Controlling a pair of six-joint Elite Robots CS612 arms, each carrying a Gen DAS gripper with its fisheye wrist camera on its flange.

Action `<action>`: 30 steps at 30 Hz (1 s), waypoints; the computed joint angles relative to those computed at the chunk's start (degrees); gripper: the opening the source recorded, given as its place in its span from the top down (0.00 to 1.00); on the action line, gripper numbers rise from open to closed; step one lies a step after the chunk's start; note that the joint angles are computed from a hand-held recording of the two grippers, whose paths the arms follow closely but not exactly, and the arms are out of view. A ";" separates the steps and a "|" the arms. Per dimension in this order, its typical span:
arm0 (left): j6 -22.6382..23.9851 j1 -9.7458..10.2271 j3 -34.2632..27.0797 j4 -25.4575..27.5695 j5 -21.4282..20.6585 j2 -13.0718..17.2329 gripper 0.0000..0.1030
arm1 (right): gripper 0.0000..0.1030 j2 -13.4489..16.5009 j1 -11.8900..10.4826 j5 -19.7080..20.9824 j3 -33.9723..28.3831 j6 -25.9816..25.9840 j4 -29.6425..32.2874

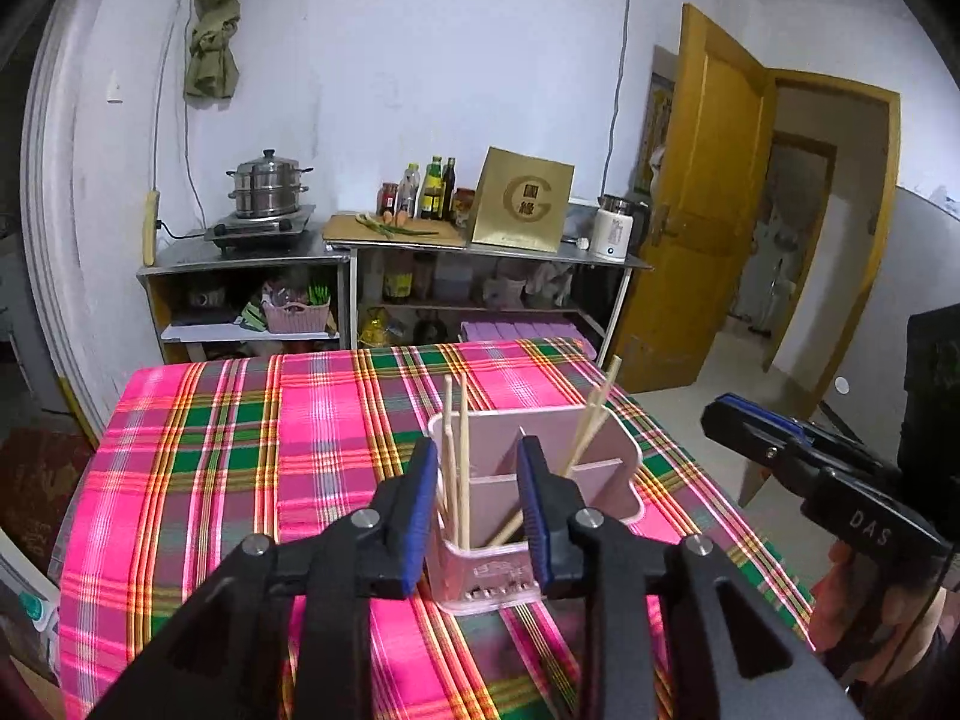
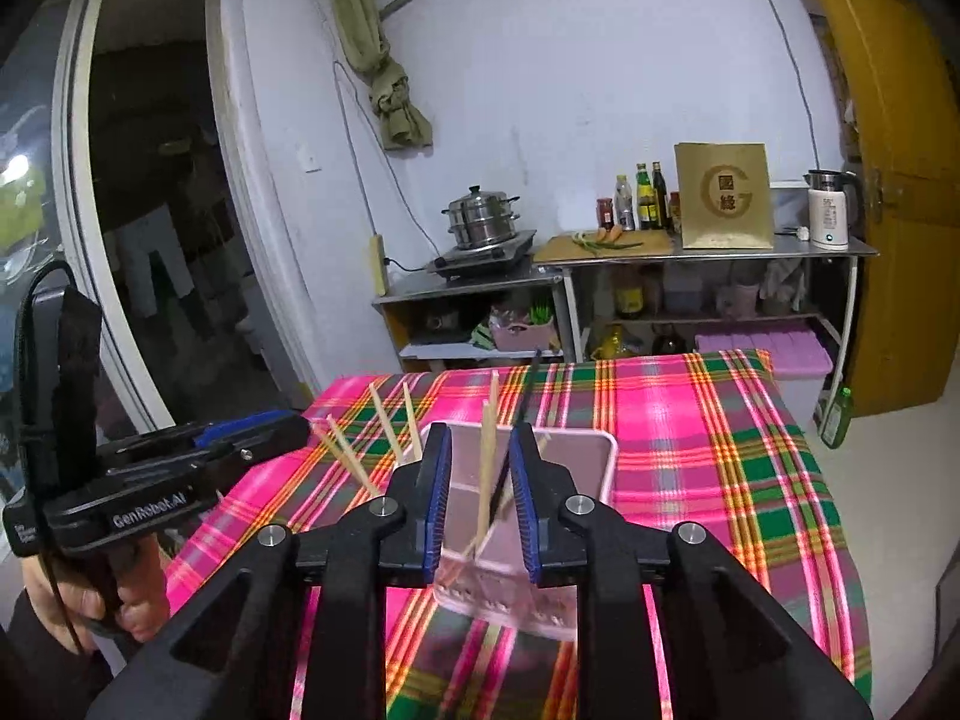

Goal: Organize utensils
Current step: 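Withdraw both open tools toward the last loose chopsticks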

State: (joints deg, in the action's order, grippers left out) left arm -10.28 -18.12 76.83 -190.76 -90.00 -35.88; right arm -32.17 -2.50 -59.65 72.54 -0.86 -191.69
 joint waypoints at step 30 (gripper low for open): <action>-3.95 -4.39 17.91 -8.00 0.14 -1.41 0.67 | 0.64 -4.98 -3.68 -4.07 22.28 -4.91 -4.67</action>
State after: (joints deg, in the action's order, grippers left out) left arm -14.23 -22.51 94.74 -198.76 -89.87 -37.30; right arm -37.14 -6.17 -63.72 94.83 -5.77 -196.36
